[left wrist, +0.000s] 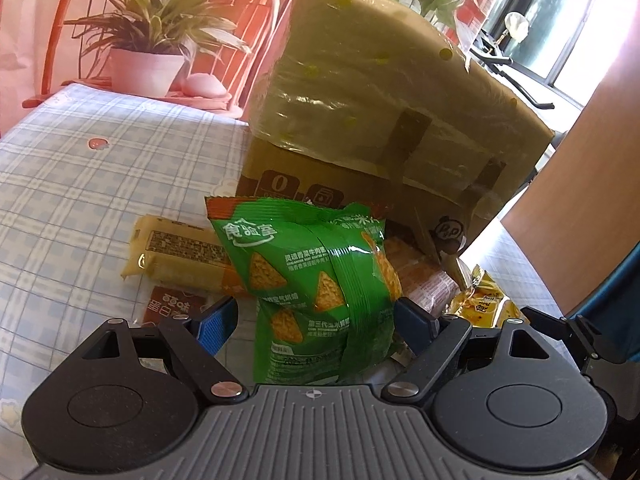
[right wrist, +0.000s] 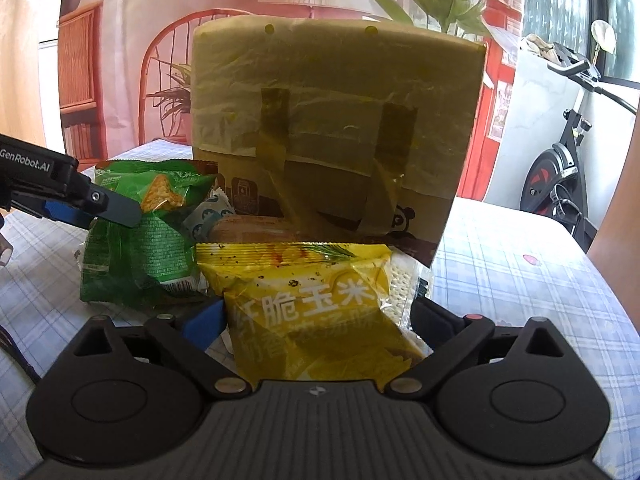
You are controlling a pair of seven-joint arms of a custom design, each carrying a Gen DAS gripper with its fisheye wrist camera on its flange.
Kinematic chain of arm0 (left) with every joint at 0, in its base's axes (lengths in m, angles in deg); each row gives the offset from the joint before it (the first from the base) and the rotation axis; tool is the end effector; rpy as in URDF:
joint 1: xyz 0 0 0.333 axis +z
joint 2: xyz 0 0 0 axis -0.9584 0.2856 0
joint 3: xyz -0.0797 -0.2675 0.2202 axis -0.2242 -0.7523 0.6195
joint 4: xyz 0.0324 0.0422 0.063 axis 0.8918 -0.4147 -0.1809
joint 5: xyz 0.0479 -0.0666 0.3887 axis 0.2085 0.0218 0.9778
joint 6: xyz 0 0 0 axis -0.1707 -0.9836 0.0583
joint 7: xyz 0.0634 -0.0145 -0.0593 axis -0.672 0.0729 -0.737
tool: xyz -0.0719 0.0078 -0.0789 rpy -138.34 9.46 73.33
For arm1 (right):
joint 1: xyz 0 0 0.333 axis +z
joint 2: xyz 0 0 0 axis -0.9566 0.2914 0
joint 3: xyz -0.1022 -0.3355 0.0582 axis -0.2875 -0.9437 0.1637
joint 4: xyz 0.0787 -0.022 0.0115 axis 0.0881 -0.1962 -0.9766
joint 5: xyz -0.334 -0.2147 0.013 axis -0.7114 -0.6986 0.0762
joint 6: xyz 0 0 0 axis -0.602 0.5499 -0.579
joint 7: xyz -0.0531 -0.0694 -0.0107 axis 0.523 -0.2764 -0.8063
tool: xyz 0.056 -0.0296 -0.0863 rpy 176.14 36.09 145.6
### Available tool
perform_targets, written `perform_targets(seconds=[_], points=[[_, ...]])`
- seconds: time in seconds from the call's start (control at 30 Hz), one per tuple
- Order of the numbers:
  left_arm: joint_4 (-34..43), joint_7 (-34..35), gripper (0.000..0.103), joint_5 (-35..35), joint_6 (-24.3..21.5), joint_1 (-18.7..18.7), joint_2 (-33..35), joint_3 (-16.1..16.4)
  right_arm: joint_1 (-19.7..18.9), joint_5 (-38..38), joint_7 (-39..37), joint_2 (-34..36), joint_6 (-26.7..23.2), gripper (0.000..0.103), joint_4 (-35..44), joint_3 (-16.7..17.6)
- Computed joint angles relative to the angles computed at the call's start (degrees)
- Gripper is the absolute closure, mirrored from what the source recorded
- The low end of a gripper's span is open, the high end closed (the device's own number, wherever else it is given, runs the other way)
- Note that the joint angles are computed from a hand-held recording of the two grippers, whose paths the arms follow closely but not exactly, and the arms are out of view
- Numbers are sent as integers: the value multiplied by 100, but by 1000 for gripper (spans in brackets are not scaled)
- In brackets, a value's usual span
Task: Organize snacks
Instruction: 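Grasp the green triangle-chip bag with the left gripper while the right approaches the yellow bag, then lift the green bag with the left gripper while the right lifts the yellow corn-chip bag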
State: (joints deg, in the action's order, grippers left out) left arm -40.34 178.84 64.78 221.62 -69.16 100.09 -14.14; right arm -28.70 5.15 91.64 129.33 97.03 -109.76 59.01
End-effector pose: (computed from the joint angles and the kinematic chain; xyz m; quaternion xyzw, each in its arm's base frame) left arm 0.7226 -0.1964 0.2595 -0.6288 0.6506 -0.4084 0.1205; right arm 0.6643 0.4277 0.2880 -0.6813 0.5751 -0.3032 0.3364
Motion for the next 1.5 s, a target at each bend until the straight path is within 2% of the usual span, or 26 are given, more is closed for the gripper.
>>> perform_targets(seconds=[0.2,0.37,0.6,0.77,1.03,1.27,1.5], points=[[44,77,19,183,34,268,145,-331,-24,47,59,26,230,9,-19,-45],[100,87,20,205,-71,352,217,-435,71,161,30,65,343,10,-33,-197],[79,168,27,247,-43,578,329,-707,126,465,-177,101,423,11,-52,-282],[-45,191,38,417,182,806,399,-947,236,658,-272,127,530,14,-95,-444],[-203,-41,47,904,483,1028,446,-1141,309,1137,-622,120,731,22,-208,-547],[-344,-350,48,1427,775,1198,466,-1250,664,1609,-719,138,978,25,-400,-1052],[-503,-745,48,1954,1207,1229,345,-1152,1148,2121,-807,229,1189,26,-578,-1708]])
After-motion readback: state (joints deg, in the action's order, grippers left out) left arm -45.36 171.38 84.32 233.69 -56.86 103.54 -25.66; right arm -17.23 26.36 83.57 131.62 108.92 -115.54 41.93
